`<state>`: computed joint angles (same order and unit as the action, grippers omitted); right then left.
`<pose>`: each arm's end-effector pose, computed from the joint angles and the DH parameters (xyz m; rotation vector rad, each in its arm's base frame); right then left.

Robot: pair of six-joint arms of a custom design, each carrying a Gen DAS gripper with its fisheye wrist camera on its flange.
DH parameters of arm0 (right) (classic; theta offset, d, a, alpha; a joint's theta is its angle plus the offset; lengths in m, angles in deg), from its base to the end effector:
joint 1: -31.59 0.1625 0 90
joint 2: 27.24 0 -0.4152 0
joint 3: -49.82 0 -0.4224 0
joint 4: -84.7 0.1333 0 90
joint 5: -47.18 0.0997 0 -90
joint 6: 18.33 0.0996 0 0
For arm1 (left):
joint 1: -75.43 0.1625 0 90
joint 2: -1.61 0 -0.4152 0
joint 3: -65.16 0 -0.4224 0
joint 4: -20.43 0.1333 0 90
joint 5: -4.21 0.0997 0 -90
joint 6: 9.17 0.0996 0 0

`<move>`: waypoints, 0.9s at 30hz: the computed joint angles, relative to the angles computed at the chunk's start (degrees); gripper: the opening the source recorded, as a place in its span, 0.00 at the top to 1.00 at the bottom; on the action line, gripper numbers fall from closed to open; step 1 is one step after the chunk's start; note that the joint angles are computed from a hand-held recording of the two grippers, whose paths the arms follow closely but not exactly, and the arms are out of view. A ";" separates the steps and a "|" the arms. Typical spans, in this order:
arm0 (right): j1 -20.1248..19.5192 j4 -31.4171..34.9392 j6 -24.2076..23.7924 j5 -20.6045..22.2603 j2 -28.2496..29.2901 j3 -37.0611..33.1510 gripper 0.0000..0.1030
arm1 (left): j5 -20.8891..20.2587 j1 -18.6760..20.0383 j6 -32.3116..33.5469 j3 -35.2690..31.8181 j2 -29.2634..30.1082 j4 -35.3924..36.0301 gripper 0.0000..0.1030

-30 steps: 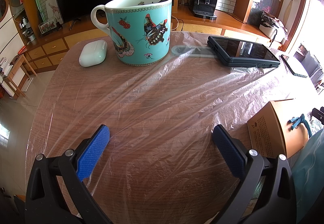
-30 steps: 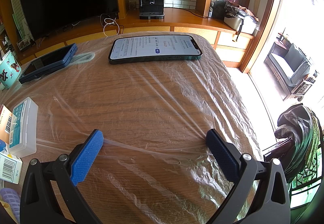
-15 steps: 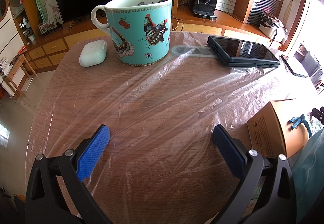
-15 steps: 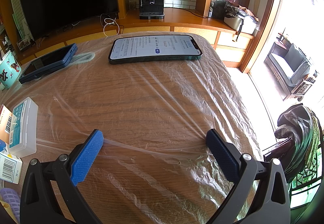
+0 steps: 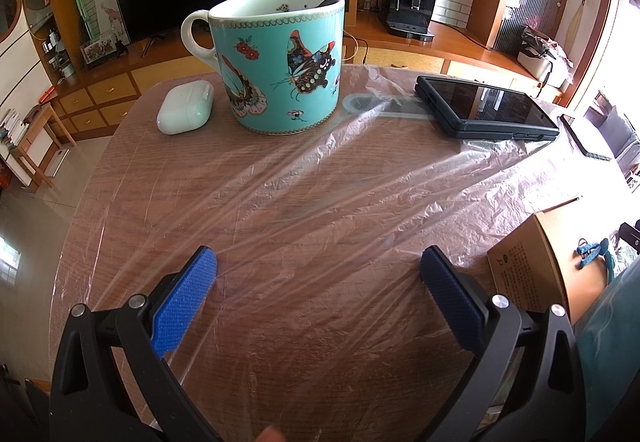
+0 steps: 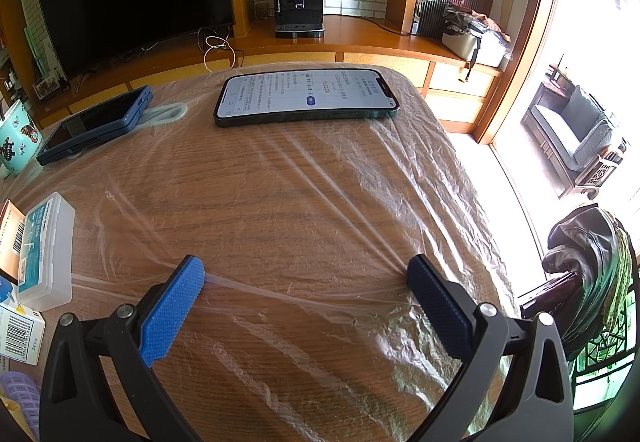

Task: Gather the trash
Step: 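Grasp the blue printed bag with the left tool while the right tool grasps the yellow paper bag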

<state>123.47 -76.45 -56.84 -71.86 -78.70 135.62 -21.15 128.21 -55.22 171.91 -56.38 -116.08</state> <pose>0.1092 -0.7363 0.2390 0.6376 -2.3355 0.5656 -0.1830 -0.6101 0.1504 -0.1374 2.1227 -0.8628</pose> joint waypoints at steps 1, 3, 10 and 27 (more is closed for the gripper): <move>0.02 0.08 0.09 0.08 0.01 -0.06 0.03 | 0.07 -0.02 -0.16 -0.02 -0.01 0.19 0.01; 0.18 -0.84 0.65 -0.83 0.14 -0.19 0.04 | 0.15 -0.11 -0.66 0.05 -0.11 0.66 0.01; 0.29 -5.07 2.17 9.70 -11.77 11.03 0.04 | 2.01 -2.60 2.06 7.32 -9.02 -11.24 0.02; 1.40 8.84 6.04 24.20 -27.19 28.43 0.04 | -5.37 -9.19 20.92 7.10 -5.96 -13.68 0.01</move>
